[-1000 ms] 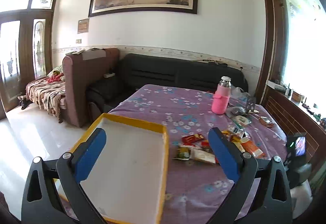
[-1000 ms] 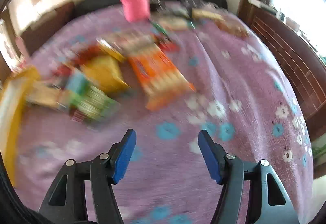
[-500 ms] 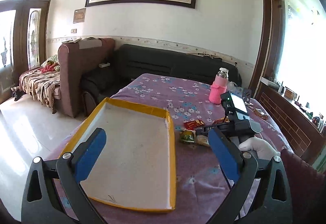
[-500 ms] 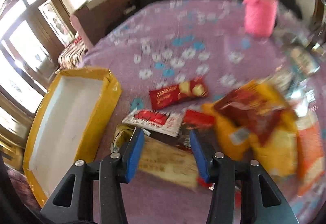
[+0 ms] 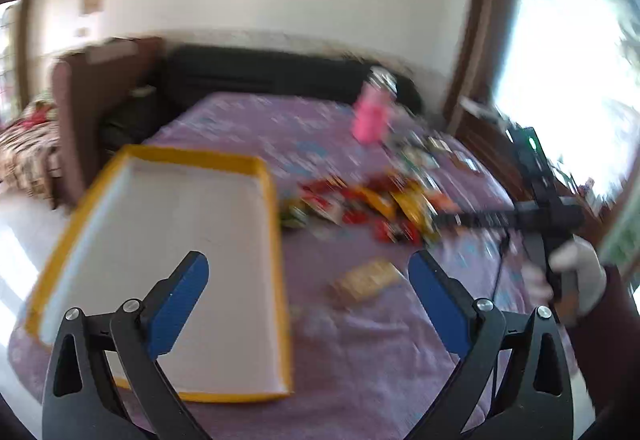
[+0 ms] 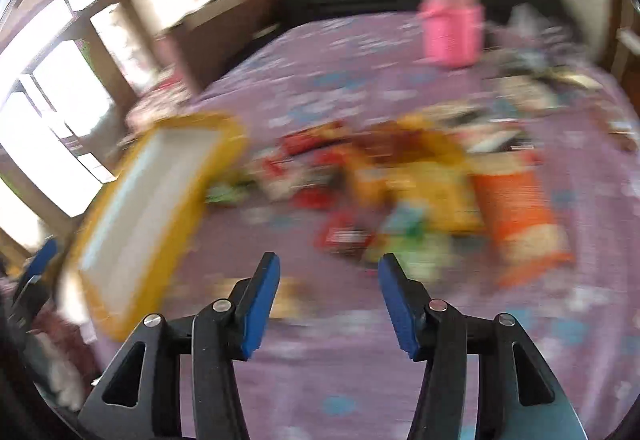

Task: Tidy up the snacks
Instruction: 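Grasp the clear-wrapped cheese bar with the left tool while the right tool grasps the green pea bag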

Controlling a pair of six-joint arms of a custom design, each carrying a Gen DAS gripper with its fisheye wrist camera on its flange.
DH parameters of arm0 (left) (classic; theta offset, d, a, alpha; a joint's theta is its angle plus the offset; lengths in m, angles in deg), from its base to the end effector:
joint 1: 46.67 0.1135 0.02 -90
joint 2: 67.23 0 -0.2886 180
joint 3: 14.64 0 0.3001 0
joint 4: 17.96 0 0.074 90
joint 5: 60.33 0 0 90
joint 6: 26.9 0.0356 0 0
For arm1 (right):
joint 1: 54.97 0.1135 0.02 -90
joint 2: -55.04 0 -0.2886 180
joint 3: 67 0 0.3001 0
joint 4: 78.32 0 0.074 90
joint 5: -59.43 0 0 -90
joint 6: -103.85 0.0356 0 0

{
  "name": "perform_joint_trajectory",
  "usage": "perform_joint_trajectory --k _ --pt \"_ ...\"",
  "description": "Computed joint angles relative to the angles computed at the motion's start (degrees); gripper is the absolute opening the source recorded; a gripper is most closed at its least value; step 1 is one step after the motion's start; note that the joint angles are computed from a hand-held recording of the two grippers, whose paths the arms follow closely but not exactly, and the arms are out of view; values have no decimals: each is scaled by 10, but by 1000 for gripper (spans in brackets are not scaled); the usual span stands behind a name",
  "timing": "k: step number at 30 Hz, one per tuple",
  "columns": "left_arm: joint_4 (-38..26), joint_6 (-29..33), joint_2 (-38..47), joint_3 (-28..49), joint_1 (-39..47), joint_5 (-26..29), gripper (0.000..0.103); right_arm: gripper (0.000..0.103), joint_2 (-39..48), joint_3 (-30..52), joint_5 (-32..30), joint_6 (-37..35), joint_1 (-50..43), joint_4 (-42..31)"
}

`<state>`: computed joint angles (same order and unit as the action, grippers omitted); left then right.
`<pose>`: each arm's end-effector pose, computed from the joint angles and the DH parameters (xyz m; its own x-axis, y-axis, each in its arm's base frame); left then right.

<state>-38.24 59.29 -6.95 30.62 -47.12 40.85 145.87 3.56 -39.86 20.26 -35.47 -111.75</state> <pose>0.2556 -0.0089 0.2234 -0.5876 -0.0606 -0.8069 0.1272 0.9779 -0.1660 0.3471 0.1290 0.2101 -0.8018 -0.1670 -0.5738 -0.3321 0.9228 0.1954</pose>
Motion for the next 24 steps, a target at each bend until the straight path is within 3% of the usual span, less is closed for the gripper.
perform_joint_trajectory --k 2,4,11,18,24 --pt "-12 8 32 17 -31 -8 80 54 -3 -24 53 -1 -3 30" --pt "-33 12 76 41 -51 4 71 54 6 -26 73 -7 -9 47" --pt "-59 35 182 108 -113 -40 71 50 84 0 104 -24 11 122" --pt "-84 89 309 209 -144 -80 71 52 99 -20 72 -34 4 172" --pt "-139 121 405 288 -153 -100 71 48 103 -23 6 -47 -21 161"
